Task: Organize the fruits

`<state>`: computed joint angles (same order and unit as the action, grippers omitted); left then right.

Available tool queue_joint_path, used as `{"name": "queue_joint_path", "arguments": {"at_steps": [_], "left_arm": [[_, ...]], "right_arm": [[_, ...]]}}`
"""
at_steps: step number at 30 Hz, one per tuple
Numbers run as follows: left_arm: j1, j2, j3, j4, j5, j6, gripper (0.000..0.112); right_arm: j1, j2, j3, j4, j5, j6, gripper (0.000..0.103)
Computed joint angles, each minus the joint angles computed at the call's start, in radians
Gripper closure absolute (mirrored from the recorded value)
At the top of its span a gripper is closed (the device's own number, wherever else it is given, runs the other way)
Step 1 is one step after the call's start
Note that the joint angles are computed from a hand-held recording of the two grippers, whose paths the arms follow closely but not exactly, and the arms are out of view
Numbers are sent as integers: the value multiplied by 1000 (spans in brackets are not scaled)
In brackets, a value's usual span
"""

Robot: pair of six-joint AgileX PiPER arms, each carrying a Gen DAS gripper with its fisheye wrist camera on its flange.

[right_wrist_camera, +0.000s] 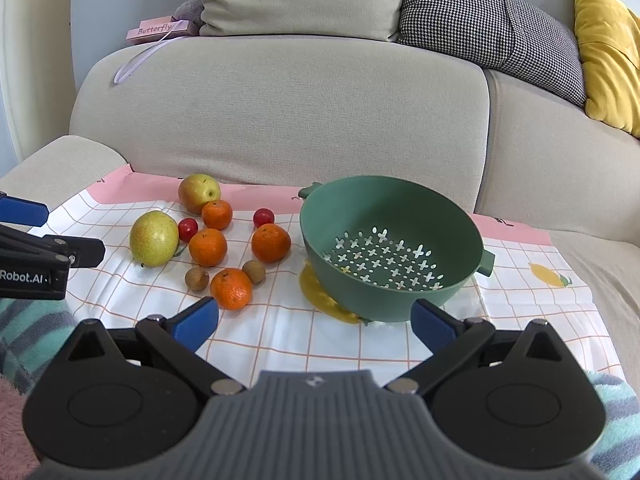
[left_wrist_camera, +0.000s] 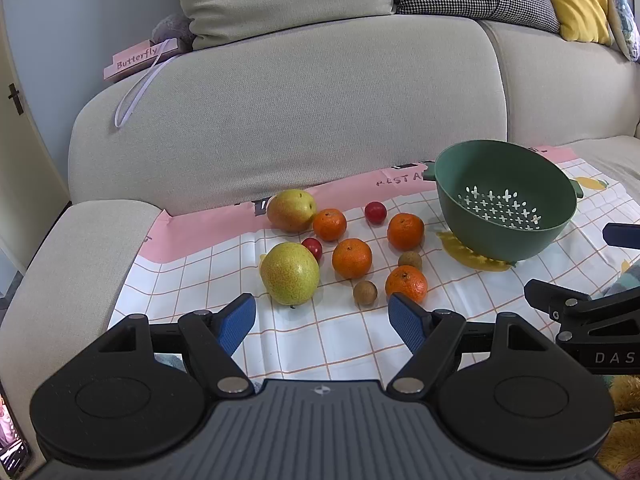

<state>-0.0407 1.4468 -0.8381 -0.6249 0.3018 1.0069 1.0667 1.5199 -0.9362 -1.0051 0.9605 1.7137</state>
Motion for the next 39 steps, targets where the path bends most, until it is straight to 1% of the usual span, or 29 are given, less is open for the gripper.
{"name": "queue_joint_path", "arguments": {"at_steps": [9,12,14,17,18,20,23,25,26,28,29,30,32,34,36,38,39], "left_arm": [[0,-2,-1,4,4,-3,23],[10,-1,-14,7,29,-8,23],[15,5,-25,9,47,-8,23],[23,15,-40,-8,67,17,24],[21,16,-42,-7,65,21,24],[22,24,-49,-21,66,49,29],[32,43,-70,-48,96,94,33],[38,59,-86,-53,115,101,37],[41,69,-97,-53,130,107,42],[48,89,-120,-49,160,121,50],[48,97,-130,-41,165,127,52],[46,103,-139,-29,162,131,52],[43,119,-164,12,151,114,52],[54,150,-218,41,177,97,52],[65,188,-276,63,203,83,52],[67,227,-327,97,214,67,52],[65,245,-347,113,212,63,51]], "right_arm": [[1,1,1,2,1,3,4],[0,0,7,6,-6,3,4],[-4,-4,11,11,-18,-1,4],[-22,-15,19,24,-65,-18,4],[-26,-14,14,29,-72,-24,4],[-33,-1,-7,36,-74,-42,4],[-52,6,-15,46,-113,-57,5],[-72,17,-23,61,-142,-75,12],[-84,26,-33,76,-154,-96,16],[-104,37,-38,89,-187,-116,17],[-113,40,-37,85,-204,-116,20],[-119,46,-40,81,-217,-120,26],[-142,61,-54,98,-250,-160,29],[-170,78,-70,120,-291,-196,33],[-202,101,-91,157,-340,-243,44],[-235,133,-121,197,-380,-298,46],[-247,151,-136,208,-394,-319,49]]}}
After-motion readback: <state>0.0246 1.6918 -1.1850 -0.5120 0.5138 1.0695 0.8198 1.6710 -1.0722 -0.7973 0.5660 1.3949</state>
